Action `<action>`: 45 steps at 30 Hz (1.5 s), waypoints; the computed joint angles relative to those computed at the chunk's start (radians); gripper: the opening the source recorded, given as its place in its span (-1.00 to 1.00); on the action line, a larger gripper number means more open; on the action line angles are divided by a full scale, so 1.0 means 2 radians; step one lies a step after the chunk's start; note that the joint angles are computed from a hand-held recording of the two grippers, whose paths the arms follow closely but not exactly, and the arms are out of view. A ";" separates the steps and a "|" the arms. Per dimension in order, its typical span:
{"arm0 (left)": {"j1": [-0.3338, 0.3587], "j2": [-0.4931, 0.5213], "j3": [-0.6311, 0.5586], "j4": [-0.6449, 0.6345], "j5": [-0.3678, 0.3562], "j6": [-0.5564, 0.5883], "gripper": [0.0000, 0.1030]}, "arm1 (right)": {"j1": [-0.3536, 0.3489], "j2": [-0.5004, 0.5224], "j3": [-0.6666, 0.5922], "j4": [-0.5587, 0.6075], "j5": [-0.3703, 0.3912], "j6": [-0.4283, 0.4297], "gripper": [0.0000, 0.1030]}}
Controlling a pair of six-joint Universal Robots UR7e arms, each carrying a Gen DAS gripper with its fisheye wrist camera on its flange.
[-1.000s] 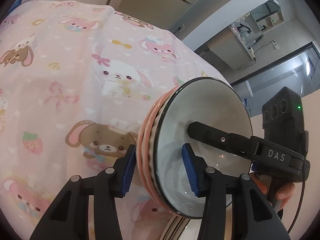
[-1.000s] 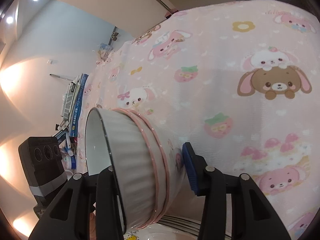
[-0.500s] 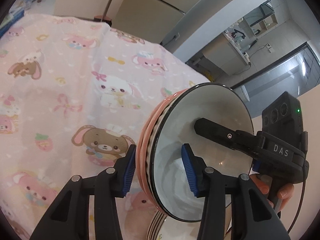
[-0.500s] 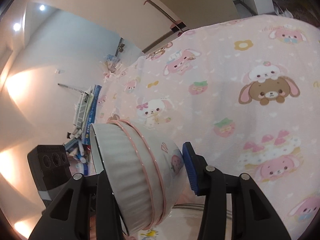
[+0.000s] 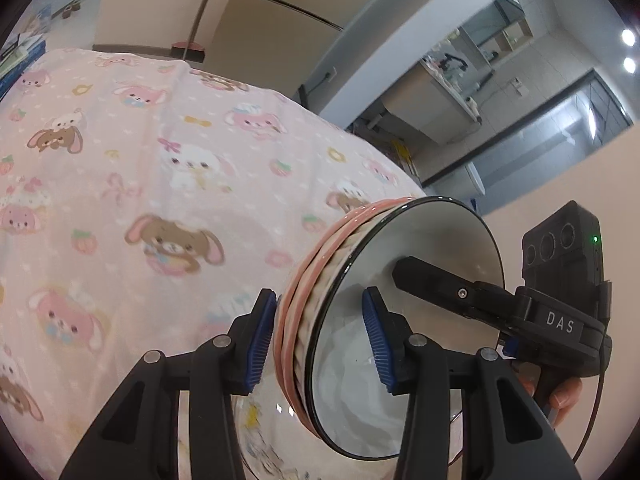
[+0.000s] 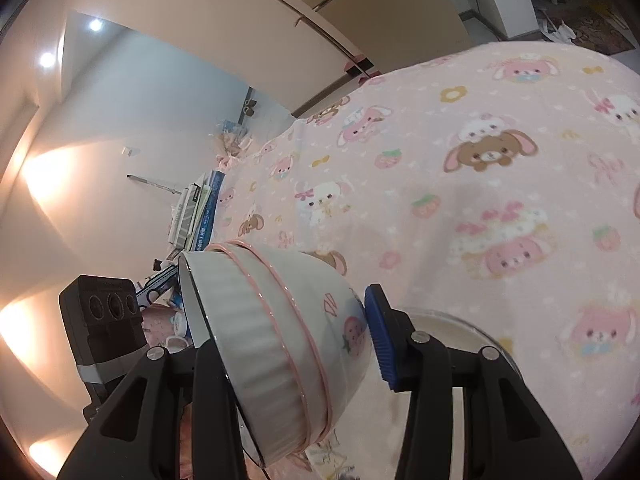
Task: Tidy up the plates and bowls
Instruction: 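Lift the bowl stack with both tools and carry it over the plate stack, then lower the bowl stack with both tools onto the 'Life' plate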
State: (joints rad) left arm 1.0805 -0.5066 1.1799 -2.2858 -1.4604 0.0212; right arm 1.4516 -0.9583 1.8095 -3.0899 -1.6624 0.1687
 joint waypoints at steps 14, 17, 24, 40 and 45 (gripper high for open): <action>-0.030 -0.050 0.118 -0.016 0.037 -0.008 -0.10 | -0.018 -0.046 0.119 -0.060 0.005 0.024 -0.17; -0.034 -0.056 0.131 -0.019 0.048 -0.010 -0.10 | -0.020 -0.045 0.128 -0.067 0.005 0.031 -0.17; -0.033 -0.061 0.144 -0.009 0.051 -0.014 -0.10 | -0.025 -0.046 0.142 -0.066 0.011 0.032 -0.17; -0.036 -0.043 0.133 0.001 0.077 -0.009 -0.10 | -0.034 -0.035 0.136 -0.048 0.001 0.030 -0.17; -0.033 -0.042 0.139 -0.019 0.075 -0.002 -0.14 | -0.018 -0.028 0.129 -0.048 -0.043 0.017 -0.18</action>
State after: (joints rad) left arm 1.0143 -0.5908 1.4587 -2.3241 -1.3104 0.0179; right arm 1.4162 -1.0134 2.0680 -3.1858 -1.7485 0.2024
